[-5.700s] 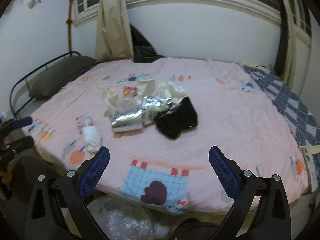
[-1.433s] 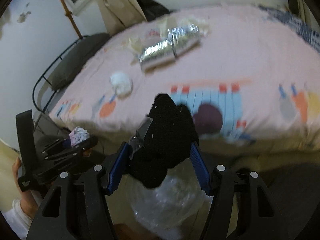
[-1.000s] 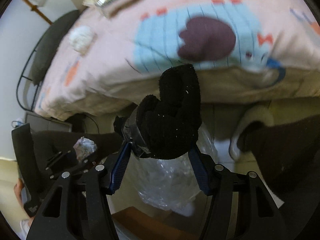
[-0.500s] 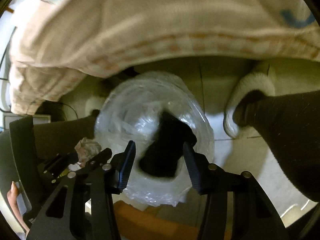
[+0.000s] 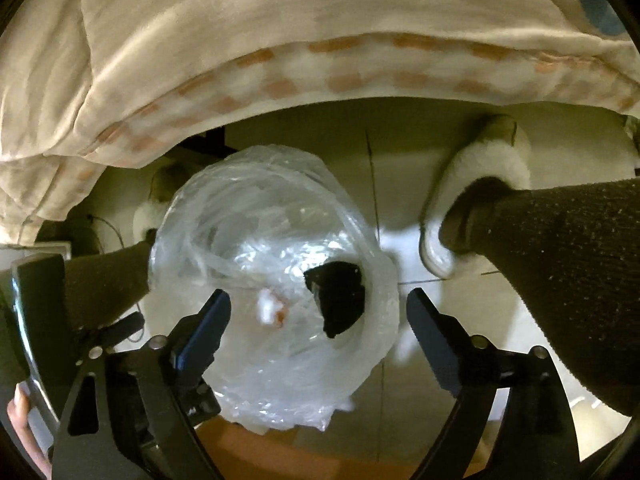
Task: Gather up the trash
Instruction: 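Raise both tools from the bag back over the bed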
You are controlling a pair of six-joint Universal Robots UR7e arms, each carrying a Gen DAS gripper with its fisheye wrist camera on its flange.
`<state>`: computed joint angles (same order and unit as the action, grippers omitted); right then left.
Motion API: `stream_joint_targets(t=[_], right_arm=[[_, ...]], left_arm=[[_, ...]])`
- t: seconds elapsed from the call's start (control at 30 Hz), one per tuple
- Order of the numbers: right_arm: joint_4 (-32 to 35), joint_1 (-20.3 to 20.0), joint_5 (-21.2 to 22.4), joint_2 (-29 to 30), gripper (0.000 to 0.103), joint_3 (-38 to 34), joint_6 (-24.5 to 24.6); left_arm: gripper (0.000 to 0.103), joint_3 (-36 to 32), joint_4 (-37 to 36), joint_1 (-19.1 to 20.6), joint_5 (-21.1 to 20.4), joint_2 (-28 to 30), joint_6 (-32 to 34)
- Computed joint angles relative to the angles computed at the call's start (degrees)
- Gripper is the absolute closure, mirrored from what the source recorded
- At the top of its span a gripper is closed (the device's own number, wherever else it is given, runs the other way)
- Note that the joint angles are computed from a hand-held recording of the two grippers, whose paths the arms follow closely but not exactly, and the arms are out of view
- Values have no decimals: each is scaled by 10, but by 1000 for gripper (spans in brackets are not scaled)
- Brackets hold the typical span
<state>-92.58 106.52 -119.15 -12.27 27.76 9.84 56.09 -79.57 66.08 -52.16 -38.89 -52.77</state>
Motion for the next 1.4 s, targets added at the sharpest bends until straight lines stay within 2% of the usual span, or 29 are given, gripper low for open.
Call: stream_joint_targets(t=[0.43,0.53,0.67,0.83,1.13,1.3,1.4], right_arm=[[-99,10,18,-55,16,83,-32],[-141,17,4,-68,16,104,-46],[-182,18,28,-84,16,122,-52],[-234,25,41,-101,16,138,-84],[-316,38,59,-127,15,153,-151],[-353,48,62,-123,15,138,-206],[-359,51,68,-116,14,121,-231]], left_arm=[[6,47,-47,-36,51,-32,17],[6,61,-68,-44,68,-43,24],[6,86,-108,-57,96,-59,37],[6,118,-169,-74,142,-79,79],[6,175,-311,-99,192,-117,186],[6,190,-378,-105,207,-127,239],[6,190,-410,-105,202,-130,268]])
